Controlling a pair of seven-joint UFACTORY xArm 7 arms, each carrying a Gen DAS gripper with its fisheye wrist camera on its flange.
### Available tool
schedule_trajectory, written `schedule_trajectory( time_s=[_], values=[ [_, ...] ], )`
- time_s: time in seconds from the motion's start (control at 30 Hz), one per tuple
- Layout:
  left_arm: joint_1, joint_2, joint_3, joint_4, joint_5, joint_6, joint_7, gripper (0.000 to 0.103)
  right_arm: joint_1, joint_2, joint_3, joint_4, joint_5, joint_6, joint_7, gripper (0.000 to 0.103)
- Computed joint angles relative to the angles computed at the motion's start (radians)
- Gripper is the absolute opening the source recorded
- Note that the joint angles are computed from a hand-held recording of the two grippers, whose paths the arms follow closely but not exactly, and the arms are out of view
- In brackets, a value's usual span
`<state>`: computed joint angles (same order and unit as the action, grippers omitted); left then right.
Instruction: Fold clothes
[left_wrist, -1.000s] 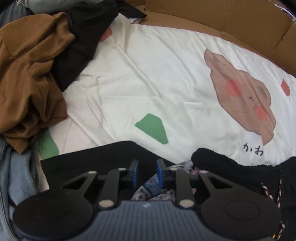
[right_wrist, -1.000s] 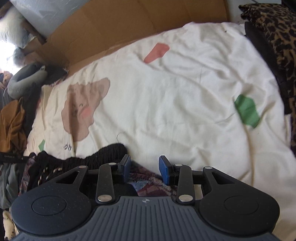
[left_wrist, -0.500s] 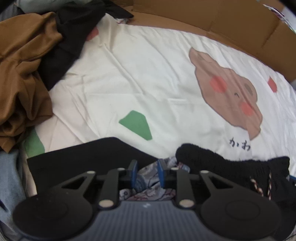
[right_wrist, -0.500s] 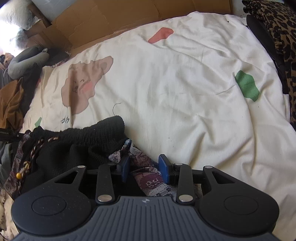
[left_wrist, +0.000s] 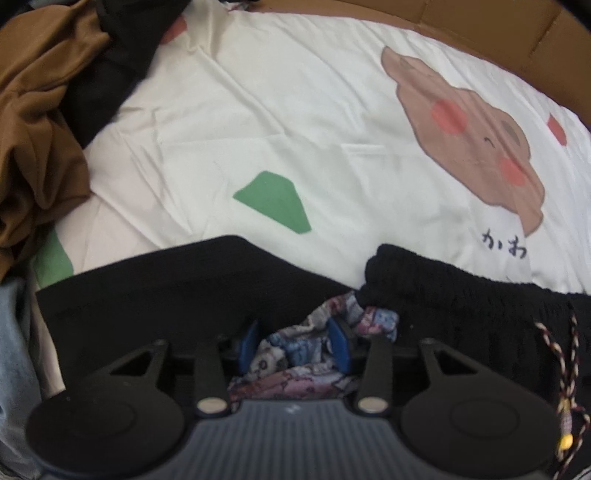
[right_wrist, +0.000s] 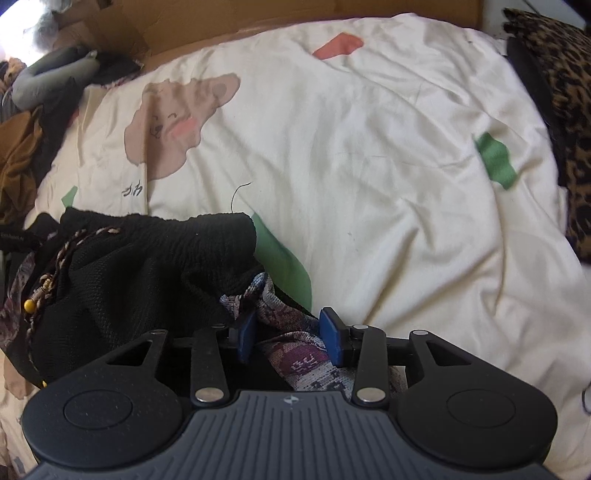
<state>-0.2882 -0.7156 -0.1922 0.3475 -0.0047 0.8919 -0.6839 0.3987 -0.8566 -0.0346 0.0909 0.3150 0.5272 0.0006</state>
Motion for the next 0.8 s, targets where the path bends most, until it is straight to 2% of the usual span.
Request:
schedule_trajectory(
  time_s=[0.2, 0.3, 0.47, 0.63, 0.8],
  values=[
    [-0.027, -0.035, 0.022, -0.012, -0.030, 0.026, 0.050, 0.048, -0.033, -0.164, 0.015, -0.056, -0.024, 0.078, 0.044, 0.049],
    [-0.027, -0.035, 0.016, -0.011, -0.030, 0.030, 0.065, 0.049, -0.039, -0.185, 0.011, -0.058, -0.043, 0.066, 0.034, 0.049],
    [-0.018, -0.043, 0.005, -0.023, -0.033, 0.018, 0.046, 0.050, -0.032, -0.077, -0.047, -0.005, -0.040, -0.023, -0.034, 0.050],
    [-0.032, -0.067, -0.001, -0.043, -0.043, 0.008, 0.028, 0.050, 0.028, 0.078, -0.122, 0.046, 0.030, -0.099, -0.137, 0.050],
    [-0.049, -0.096, -0.027, -0.067, -0.048, -0.006, -0.021, 0.050, 0.067, 0.116, -0.116, 0.034, 0.113, -0.110, -0.176, 0.049]
  ],
)
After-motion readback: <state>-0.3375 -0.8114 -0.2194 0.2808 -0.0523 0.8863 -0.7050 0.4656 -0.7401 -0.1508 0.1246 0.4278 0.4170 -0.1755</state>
